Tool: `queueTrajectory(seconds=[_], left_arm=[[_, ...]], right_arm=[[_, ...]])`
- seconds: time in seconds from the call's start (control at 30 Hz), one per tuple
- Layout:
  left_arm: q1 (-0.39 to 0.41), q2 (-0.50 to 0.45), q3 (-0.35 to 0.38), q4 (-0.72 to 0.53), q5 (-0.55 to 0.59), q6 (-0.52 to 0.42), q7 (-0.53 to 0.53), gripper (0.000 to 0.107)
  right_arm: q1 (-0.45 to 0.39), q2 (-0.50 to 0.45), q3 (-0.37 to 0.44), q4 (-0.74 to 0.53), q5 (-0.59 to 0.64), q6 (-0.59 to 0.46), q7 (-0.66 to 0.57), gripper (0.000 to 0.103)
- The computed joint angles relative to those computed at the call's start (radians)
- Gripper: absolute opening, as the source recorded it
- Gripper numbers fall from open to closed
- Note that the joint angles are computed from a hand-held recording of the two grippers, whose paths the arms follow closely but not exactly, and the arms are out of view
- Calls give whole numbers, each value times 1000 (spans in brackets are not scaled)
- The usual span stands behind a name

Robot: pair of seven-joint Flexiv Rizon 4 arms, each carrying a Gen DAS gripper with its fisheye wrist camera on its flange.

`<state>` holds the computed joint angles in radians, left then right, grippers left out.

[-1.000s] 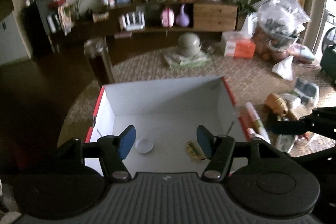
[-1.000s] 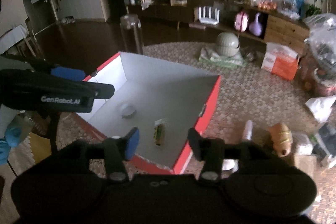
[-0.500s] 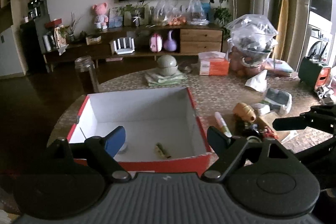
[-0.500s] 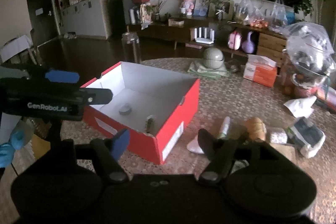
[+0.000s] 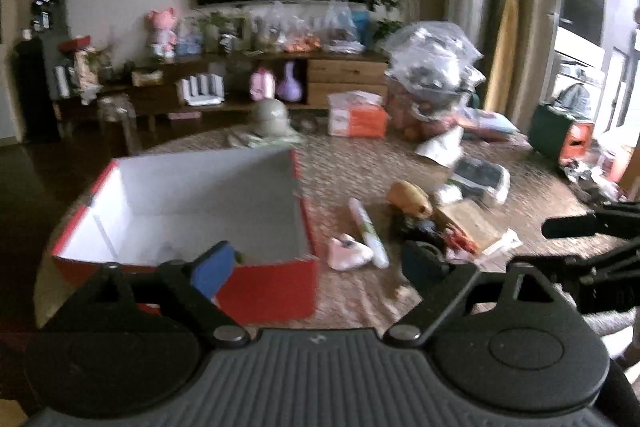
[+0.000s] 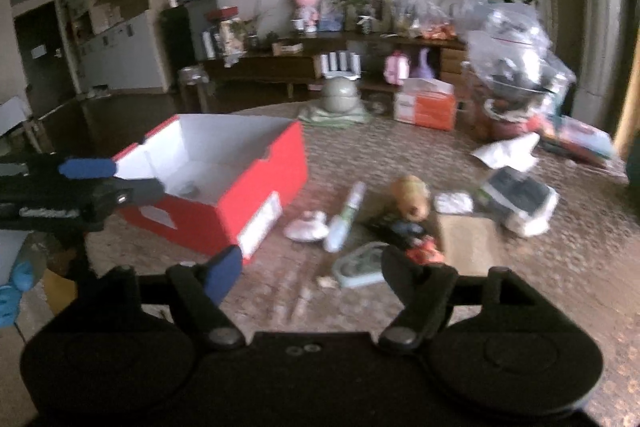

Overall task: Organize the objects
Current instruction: 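Withdraw both tools from the shoebox back over the table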

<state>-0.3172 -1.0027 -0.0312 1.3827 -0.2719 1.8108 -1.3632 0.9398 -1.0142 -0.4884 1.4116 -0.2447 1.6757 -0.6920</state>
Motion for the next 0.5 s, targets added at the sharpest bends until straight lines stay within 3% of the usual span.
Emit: queueTrajectory(seconds=[0.17,0.33,0.43,0.5], left_arm=[[78,-47,-154,-14,81,48,17,103],[68,-112,-188,-90,98,16,32,103],[123,-160,-303,-112,173,50,58,103],[129,-185,-332,-133,194,65,58,103]], right_arm=[[43,12,-59,94,65,37,27,77],[86,13,-122,165,127,56,26,78],[115,2,-173,194,160,57,23,80],[127,-8,-200,208,175,62,18,80]])
